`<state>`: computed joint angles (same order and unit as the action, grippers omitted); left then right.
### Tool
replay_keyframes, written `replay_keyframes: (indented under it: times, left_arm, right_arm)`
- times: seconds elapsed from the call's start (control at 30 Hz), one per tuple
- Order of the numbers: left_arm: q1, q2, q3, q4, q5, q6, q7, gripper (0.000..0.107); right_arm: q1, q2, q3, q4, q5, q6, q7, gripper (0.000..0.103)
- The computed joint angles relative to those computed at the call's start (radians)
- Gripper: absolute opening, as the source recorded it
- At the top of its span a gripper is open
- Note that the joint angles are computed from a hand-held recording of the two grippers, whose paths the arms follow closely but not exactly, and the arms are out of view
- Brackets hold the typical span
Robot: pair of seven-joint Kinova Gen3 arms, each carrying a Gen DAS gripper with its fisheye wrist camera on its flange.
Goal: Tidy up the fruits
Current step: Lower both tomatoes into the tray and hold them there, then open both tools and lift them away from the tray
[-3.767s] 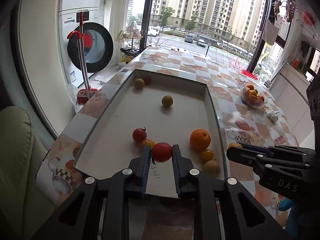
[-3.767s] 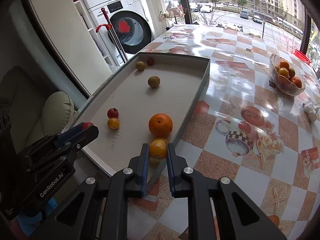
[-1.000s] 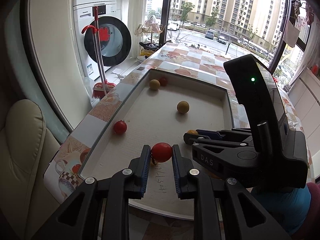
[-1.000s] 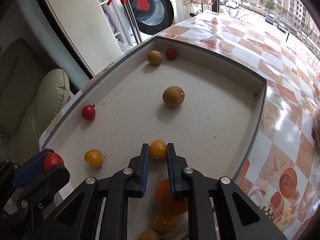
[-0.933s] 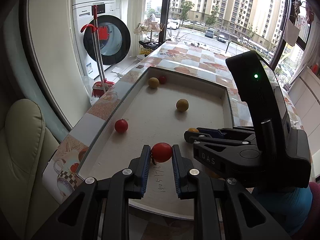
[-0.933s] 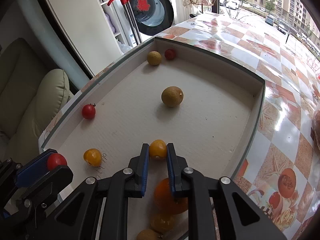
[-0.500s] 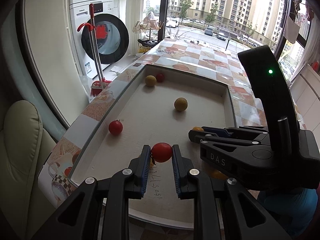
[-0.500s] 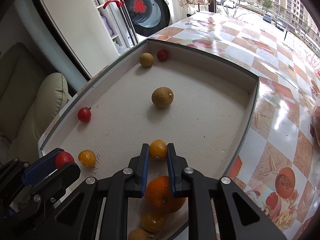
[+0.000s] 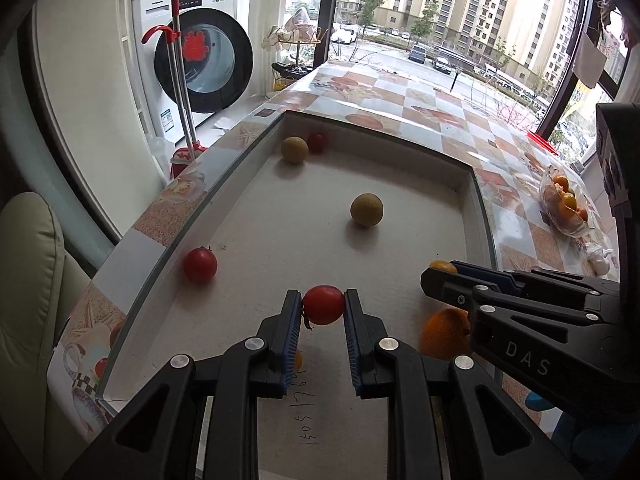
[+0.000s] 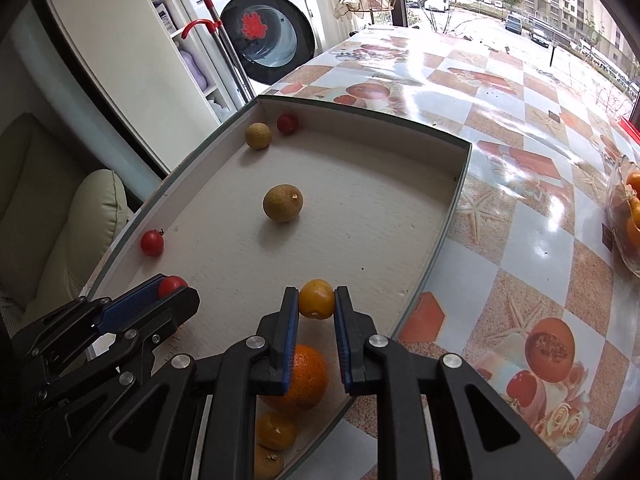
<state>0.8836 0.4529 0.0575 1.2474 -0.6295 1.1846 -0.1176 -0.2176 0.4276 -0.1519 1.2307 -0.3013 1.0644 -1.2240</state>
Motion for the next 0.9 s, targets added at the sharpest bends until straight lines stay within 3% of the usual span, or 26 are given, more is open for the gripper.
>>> replay_keyframes:
  times: [0.07, 0.17, 0.3, 0.33, 0.37, 0.43, 0.5, 0.67, 0.7, 0.73, 0.77, 0.9]
  left_arm:
    - [0.0, 0.002, -0.001, 0.001, 0.003, 0.006, 0.004, 0.023]
    - [-0.001, 0.002, -0.001, 0.003, 0.01, 0.018, 0.017, 0.023]
    - [-0.004, -0.006, 0.002, -0.003, 0.029, 0.063, 0.025, 0.028]
    - [0.006, -0.006, 0.001, -0.013, 0.025, 0.096, 0.035, 0.041]
    - [0.023, -0.01, -0.002, -0.015, 0.011, 0.123, 0.054, 0.063]
    - [0.084, -0.032, -0.008, 0.004, -0.057, 0.17, 0.128, 0.083]
    - [0.125, -0.056, 0.006, 0.015, -0.111, 0.215, 0.174, 0.084]
    - [0.155, -0.11, 0.066, 0.017, -0.138, 0.301, 0.239, 0.084]
    - [0.168, -0.11, 0.073, 0.005, -0.15, 0.337, 0.255, 0.087]
    - [0.183, -0.112, 0.08, -0.006, -0.164, 0.373, 0.271, 0.103]
    - [0.209, -0.114, 0.084, -0.012, -0.195, 0.411, 0.299, 0.103]
    - [0.271, -0.129, 0.109, -0.037, -0.269, 0.516, 0.376, 0.103]
  right_arm:
    - [0.0, 0.01, -0.003, -0.017, -0.003, 0.019, 0.004, 0.024]
    - [-0.016, 0.007, -0.002, -0.02, 0.014, 0.016, 0.013, 0.049]
    - [-0.01, 0.003, -0.008, -0.02, 0.0, 0.016, 0.025, 0.063]
    - [-0.015, -0.003, -0.005, -0.014, 0.007, 0.009, 0.024, 0.064]
    - [-0.019, -0.009, -0.003, -0.012, 0.014, 0.004, 0.025, 0.066]
    - [-0.027, -0.021, -0.001, -0.003, 0.028, -0.01, 0.031, 0.071]
    - [-0.038, -0.036, 0.003, 0.01, 0.042, -0.026, 0.023, 0.078]
    - [-0.039, -0.078, 0.011, 0.056, 0.032, -0.066, -0.037, 0.088]
    - [-0.036, -0.087, 0.012, 0.069, 0.027, -0.078, -0.048, 0.094]
    - [-0.032, -0.095, 0.011, 0.078, 0.021, -0.084, -0.055, 0.098]
    - [-0.028, -0.103, 0.009, 0.089, 0.015, -0.091, -0.059, 0.103]
    - [-0.015, -0.138, 0.004, 0.129, -0.004, -0.118, -0.054, 0.103]
